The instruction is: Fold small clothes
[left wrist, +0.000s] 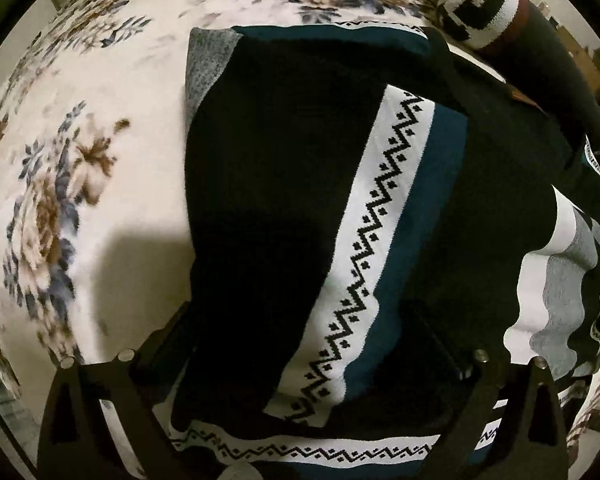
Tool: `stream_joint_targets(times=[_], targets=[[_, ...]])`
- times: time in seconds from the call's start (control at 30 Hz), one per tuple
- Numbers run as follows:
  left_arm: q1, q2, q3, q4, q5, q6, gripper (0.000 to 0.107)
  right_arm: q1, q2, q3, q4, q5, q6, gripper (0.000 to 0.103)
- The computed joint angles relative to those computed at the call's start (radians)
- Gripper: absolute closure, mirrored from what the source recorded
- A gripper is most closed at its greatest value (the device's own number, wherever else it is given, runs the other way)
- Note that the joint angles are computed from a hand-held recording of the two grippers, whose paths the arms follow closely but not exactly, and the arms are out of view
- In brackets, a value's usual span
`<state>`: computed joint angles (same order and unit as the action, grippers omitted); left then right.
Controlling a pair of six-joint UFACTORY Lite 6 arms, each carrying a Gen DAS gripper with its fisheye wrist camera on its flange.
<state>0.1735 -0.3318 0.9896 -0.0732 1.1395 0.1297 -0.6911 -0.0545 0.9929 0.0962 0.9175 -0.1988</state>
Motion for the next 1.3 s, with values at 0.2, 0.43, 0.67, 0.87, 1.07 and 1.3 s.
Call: stream_joint_targets(times=[0.2,0.43,0.67,0.87,1.07,1.3], targets=[[0.023,0.030,-0.002,-0.026,-0.025,0.037,0.004,-0.014,0.088,0.030,0.008,-0.031,-0.014,0.090],[0.233,-0.099,0.075,-0.092,0.169,0.211,0.004,-0.065,0.102,0.078,0.088,0.082,-0.099,0.060],[0.753,-0.261,0.068,-0.097,0.450,0.640,0.004,-0.364,-0.160,-0.031,0.158,0.322,-0.423,0.047],[0.341,-0.127,0.296,-0.103,0.334,0.272,0.004,-0.247,-0.169,0.052,0.172,0.326,-0.410,0.044],[-0.226,0.322,0.648,0.087,0.148,-0.088,0.004,0.148,0.068,0.357,0.099,0.176,-0.163,0.044],[-0.349,0.815,1.074,0.154,0.204,-0.076,0.004,0.428,0.526,0.784,-0.135,0.116,0.079,0.044]])
